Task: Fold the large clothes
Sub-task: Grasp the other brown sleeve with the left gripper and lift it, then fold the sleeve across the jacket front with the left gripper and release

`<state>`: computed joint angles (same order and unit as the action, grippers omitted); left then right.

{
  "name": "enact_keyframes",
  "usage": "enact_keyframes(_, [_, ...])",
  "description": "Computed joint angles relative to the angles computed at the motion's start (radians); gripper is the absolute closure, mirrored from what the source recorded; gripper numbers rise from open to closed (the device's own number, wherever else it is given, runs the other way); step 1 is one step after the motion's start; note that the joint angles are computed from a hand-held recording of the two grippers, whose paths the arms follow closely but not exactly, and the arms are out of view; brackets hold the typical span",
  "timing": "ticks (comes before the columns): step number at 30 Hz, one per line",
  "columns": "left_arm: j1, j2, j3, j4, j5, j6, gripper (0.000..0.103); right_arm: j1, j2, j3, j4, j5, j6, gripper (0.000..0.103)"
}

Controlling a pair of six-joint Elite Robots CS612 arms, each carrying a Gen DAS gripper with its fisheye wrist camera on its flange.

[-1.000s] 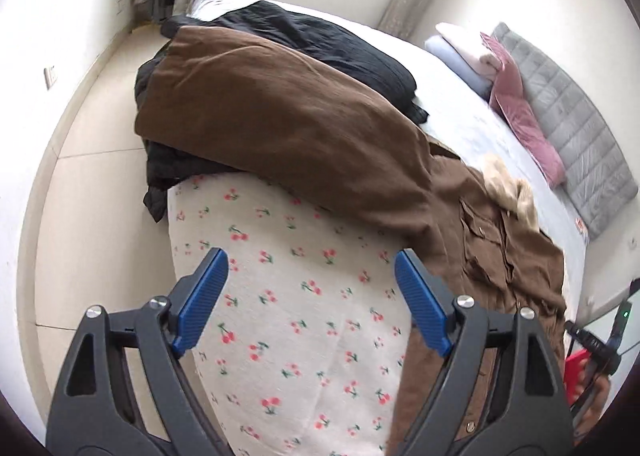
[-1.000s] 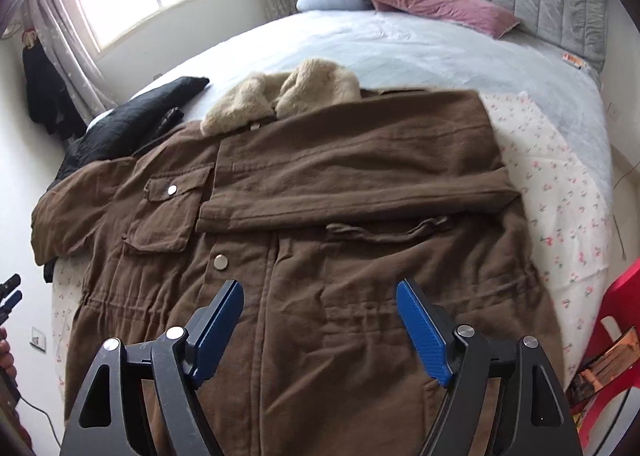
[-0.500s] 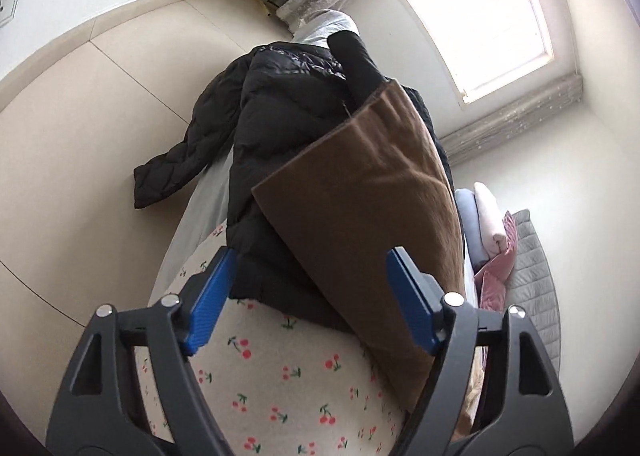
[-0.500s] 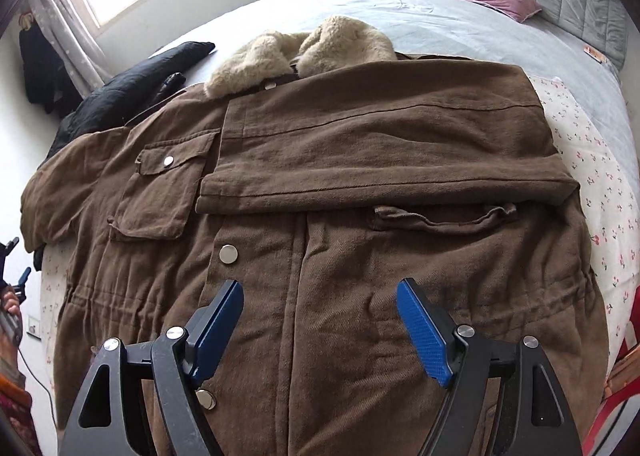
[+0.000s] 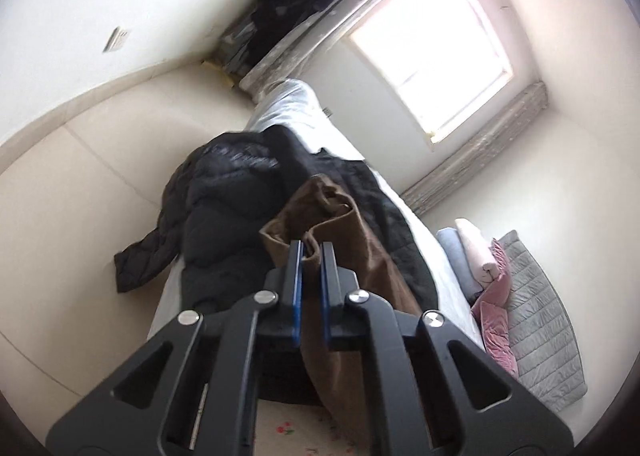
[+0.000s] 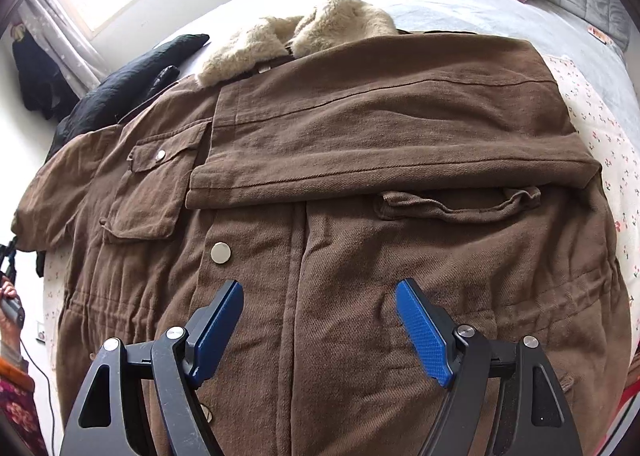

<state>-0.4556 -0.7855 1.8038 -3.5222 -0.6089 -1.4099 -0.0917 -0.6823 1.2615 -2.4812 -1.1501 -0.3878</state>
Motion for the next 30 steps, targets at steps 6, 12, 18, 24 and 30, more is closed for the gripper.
enact_keyframes(6, [-0.045,0.010,-0.184,-0.278,-0.049,0.525,0.095,-0.007,0.001,-0.002,-0.008,0.034,0.008,0.023])
enact_keyframes(12, [-0.071,0.055,-0.411,-0.204,-0.260,0.742,0.095,-0.022,0.000,-0.007,-0.009,0.071,0.025,0.023])
enact_keyframes(18, [-0.082,0.146,-0.643,0.008,-0.496,0.780,0.096,-0.030,0.011,-0.026,-0.011,0.092,0.067,0.023])
enact_keyframes(24, [-0.056,0.241,-0.885,0.424,-0.978,0.819,0.080,-0.031,0.017,-0.030,-0.029,0.102,0.067,0.023])
enact_keyframes(30, [-0.051,0.195,-0.766,0.364,-0.829,0.847,0.060,-0.041,0.014,-0.026,-0.053,0.112,0.090,0.023])
